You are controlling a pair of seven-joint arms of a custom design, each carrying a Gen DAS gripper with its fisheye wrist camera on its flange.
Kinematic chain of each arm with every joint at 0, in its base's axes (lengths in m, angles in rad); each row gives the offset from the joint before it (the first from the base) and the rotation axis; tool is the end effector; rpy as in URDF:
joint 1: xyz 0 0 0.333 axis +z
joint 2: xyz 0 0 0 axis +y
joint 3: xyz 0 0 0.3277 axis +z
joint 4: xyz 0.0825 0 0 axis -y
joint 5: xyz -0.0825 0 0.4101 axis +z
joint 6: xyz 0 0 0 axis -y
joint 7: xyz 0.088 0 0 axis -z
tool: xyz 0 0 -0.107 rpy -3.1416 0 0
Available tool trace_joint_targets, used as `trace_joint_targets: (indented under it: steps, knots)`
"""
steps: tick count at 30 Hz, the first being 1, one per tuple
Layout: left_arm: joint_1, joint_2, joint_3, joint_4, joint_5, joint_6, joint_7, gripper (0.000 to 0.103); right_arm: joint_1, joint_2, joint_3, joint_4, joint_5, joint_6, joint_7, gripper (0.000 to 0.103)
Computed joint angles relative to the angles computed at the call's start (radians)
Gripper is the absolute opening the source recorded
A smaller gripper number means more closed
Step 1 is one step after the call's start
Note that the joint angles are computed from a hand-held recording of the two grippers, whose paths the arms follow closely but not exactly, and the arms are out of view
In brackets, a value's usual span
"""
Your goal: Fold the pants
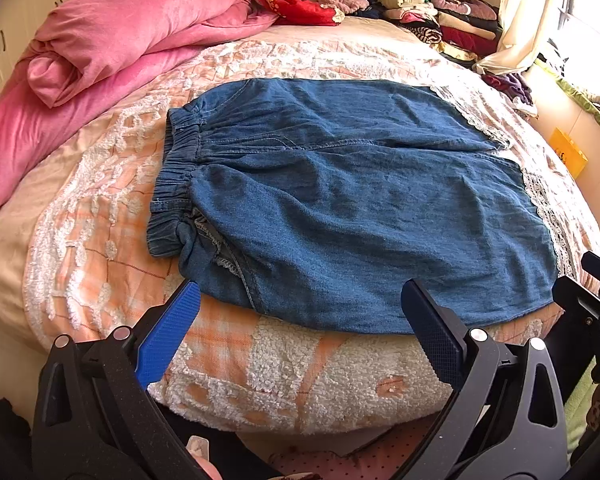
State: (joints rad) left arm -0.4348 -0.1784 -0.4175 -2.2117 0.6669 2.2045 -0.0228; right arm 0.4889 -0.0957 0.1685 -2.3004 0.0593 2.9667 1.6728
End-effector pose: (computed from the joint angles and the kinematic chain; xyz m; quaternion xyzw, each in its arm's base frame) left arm 0.3644 -0.3948 0.4702 -0.7834 0.5334 -0.1925 0.2544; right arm 0.4508 0.3452 0.4732 -0.8002 0.4710 -0.1391 0.3443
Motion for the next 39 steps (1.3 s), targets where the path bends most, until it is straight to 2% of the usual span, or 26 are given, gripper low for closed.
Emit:
trace_joint_targets:
  steps: [15,23,34,39]
  knots:
    - [0.006,0.0,0.001,-0.003,0.004,0.002,0.005,0.094,0.0,0.007,0.001,0.007,-0.014,-0.002,0.006,0.099]
    - [0.011,0.011,0.012,0.001,0.014,0.001,0.006,0.094,0.001,0.048,0.006,0.061,-0.026,-0.026,0.001,0.099]
    - [0.056,-0.025,0.038,-0.04,0.006,0.041,0.01,0.094,0.003,0.158,0.012,0.227,0.036,-0.076,-0.108,0.099]
    - [0.091,-0.05,0.055,-0.067,-0.014,0.062,0.026,0.094,-0.007,0.25,0.035,0.367,0.101,-0.134,-0.21,0.099]
